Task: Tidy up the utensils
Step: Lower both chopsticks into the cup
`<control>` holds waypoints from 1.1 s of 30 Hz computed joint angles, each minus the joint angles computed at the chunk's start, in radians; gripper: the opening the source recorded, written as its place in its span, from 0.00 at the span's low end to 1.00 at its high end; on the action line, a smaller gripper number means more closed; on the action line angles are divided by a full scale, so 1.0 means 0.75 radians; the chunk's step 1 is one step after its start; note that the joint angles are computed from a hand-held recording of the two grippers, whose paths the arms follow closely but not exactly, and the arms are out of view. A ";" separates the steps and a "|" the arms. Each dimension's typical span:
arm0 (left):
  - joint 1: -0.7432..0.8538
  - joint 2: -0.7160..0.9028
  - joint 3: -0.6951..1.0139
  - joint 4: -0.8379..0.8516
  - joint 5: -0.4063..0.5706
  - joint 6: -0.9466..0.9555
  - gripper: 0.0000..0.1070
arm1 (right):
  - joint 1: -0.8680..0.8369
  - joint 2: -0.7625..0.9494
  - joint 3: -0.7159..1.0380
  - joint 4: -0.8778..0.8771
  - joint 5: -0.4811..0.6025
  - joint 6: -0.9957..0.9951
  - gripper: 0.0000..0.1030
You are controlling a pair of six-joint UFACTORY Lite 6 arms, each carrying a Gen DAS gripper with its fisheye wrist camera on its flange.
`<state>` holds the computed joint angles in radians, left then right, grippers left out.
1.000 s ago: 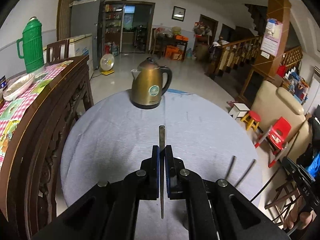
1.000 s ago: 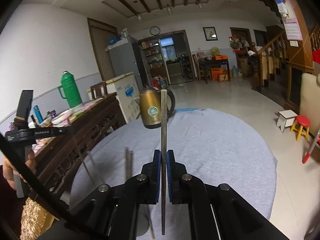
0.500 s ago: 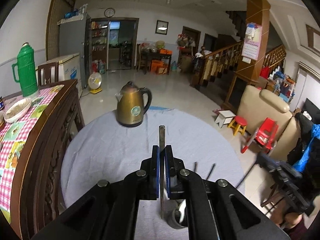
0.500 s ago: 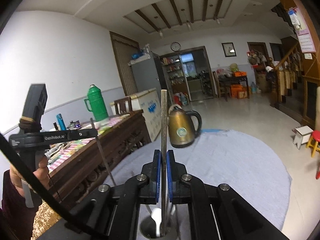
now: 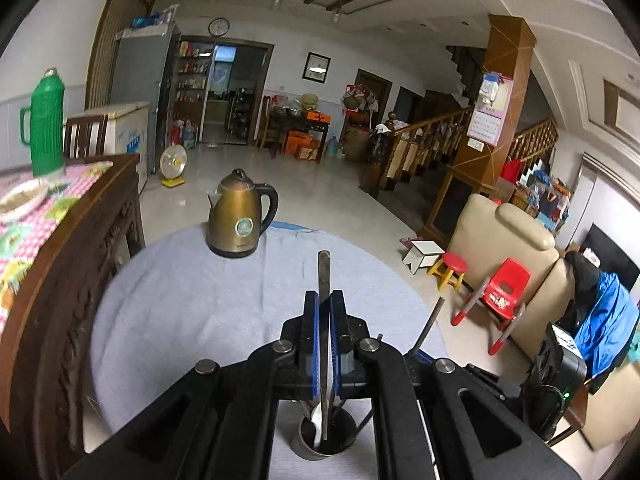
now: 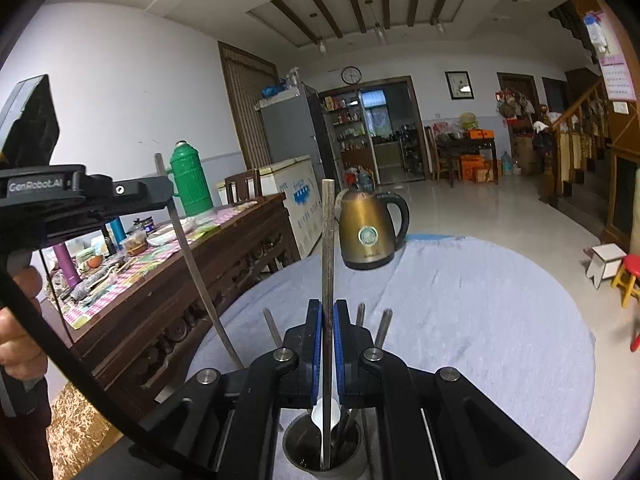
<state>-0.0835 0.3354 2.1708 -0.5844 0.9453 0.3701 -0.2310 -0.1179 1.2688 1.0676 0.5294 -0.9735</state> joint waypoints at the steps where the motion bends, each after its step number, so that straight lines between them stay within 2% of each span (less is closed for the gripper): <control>1: -0.005 -0.022 -0.056 -0.004 -0.027 0.004 0.05 | -0.002 0.001 -0.014 0.004 -0.004 -0.002 0.06; 9: -0.026 -0.178 -0.427 0.007 -0.189 0.019 0.05 | 0.000 -0.012 -0.102 0.011 -0.024 -0.024 0.06; 13: -0.022 -0.222 -0.535 -0.008 -0.219 0.038 0.05 | -0.011 -0.023 -0.153 0.016 -0.022 -0.042 0.06; 33: -0.063 -0.292 -0.774 0.093 -0.346 -0.026 0.05 | -0.028 -0.013 -0.280 0.046 -0.023 -0.060 0.06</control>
<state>-0.1310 0.1165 1.5900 -0.5148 0.6860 0.3507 -0.2520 -0.1278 1.0586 1.1023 0.5119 -1.0182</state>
